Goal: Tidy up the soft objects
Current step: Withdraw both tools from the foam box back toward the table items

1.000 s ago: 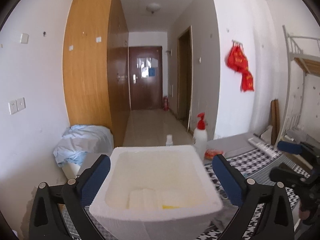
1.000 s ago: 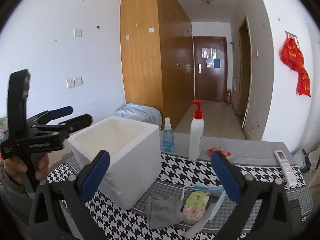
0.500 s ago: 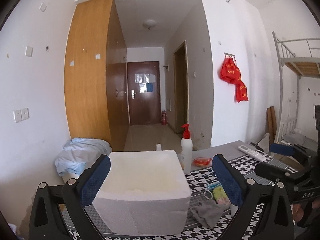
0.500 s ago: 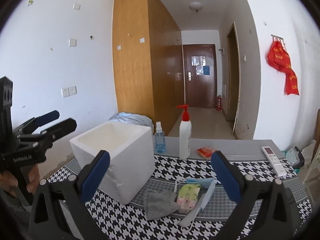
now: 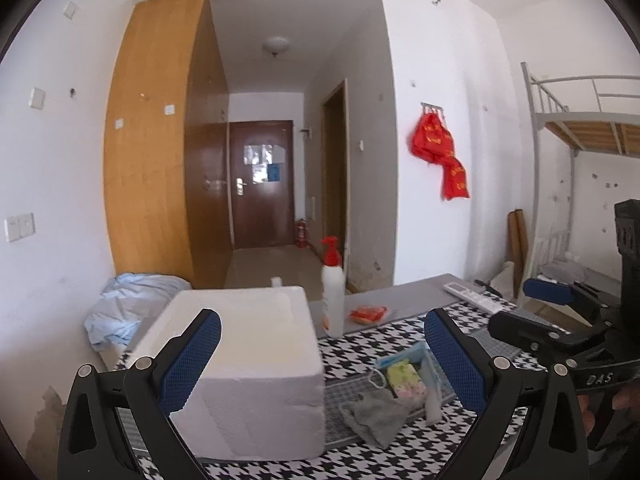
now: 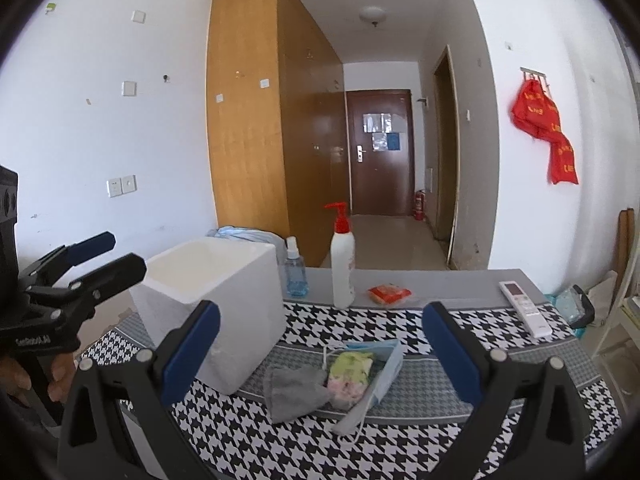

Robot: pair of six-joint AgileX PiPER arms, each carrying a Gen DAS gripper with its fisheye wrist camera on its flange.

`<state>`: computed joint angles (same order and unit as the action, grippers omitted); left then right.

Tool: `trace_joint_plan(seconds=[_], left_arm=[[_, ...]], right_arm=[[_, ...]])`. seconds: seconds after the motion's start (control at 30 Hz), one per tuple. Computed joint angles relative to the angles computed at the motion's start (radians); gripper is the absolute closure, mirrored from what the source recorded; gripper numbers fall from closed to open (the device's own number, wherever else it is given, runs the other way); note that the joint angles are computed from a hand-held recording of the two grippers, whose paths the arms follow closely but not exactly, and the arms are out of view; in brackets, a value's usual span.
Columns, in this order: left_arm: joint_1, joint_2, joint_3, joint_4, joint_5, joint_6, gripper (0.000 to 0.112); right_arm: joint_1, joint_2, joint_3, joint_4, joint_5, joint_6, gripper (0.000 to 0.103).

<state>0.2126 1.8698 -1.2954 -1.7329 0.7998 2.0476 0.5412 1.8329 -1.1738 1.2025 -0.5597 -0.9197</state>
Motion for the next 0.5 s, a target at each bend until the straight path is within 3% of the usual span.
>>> trace_joint_plan(seconds=[0.23,0.5], left_arm=[[-0.012,0.010,0.014,0.027,0.042,-0.001,0.010],[-0.044,0.034,0.014,0.067,0.036,-0.028,0.010]], right_arm=[[0.011,-0.014,0.031,0.062,-0.034,-0.034,0.001],[0.011,-0.005,0.042,0.110,-0.044,-0.067,0.001]])
